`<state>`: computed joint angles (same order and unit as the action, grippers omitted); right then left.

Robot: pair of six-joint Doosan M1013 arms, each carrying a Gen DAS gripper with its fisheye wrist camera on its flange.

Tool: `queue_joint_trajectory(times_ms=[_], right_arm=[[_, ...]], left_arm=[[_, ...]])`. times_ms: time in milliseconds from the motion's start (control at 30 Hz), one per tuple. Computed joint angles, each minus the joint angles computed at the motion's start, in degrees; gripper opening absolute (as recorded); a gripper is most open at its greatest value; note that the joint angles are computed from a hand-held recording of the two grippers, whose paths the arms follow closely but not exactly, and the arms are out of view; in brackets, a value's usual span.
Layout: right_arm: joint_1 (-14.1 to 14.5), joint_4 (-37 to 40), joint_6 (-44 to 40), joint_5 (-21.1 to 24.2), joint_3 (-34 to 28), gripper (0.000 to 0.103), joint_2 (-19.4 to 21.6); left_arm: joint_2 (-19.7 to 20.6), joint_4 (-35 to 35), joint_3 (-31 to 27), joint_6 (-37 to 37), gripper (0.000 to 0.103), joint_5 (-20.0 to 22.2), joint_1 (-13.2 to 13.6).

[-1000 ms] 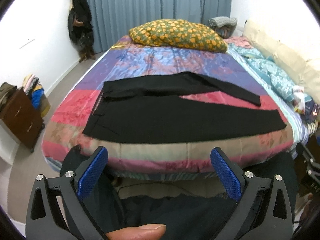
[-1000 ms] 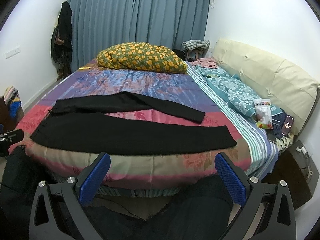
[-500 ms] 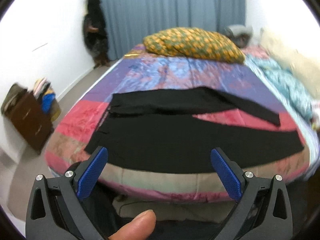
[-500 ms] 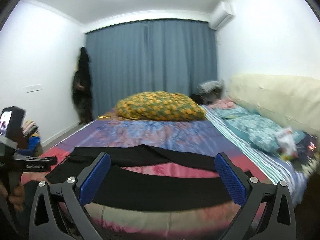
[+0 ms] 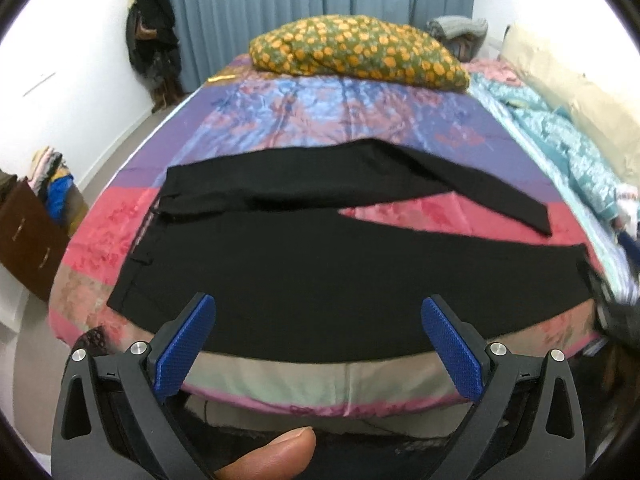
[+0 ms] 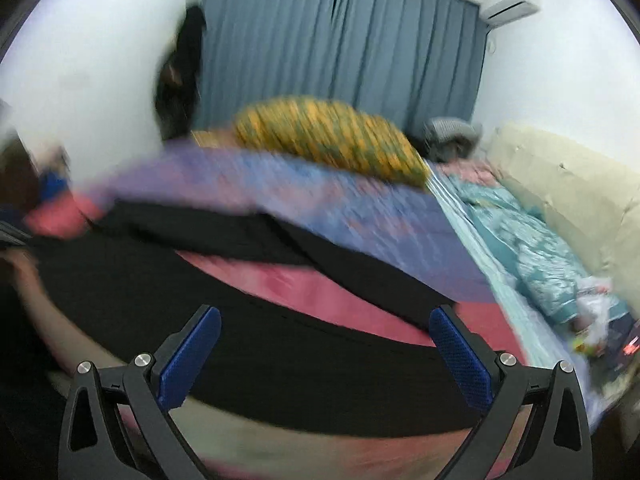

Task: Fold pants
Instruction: 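Lower both tools toward the black trousers' waistband and legs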

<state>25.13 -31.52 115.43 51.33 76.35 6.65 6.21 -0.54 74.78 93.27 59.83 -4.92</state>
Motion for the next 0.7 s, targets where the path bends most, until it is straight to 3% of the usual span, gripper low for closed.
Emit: queue_joint_trajectory(times_ms=[133,233,367,467,533,567,600,700], right_arm=[[-8.1,7.0,-14.9,3.9,-2.6,0.097,4.8],[-12.4,13.7,-25.5,7.6,-6.3,0.084,9.1],[-14.2,15.9,-32.3,10.7,-9.1,0.065,13.8],[-14.3,14.0,-33.5,11.7,-9.3,0.061,15.6],[-14.5,13.4,-33.9,11.9,-9.5,0.051,16.1],[-15.1,15.1,-34.5,12.2,-10.0,0.025,16.2],[-15.3,15.9,-34.7,13.6,-11.6,0.005,17.0],[-17.1,20.1,-35.9,17.1,-19.7,0.005,19.4]], left_arm=[[1.0,3.5,1.0,-1.0,0.103,1.8,-0.4],[2.2,5.0,1.0,-2.1,0.103,4.5,-0.3],[4.0,6.9,0.0,-3.7,0.103,7.6,-0.5],[4.7,7.8,-0.5,-4.0,0.103,8.0,-0.9],[5.2,8.4,-0.8,-3.7,0.103,8.4,-1.2],[5.5,8.5,-1.0,-3.5,0.103,8.6,-1.3],[5.7,8.7,-1.3,-3.4,0.103,8.9,-1.4],[6.1,8.7,-2.0,-3.6,0.103,8.3,-1.5]])
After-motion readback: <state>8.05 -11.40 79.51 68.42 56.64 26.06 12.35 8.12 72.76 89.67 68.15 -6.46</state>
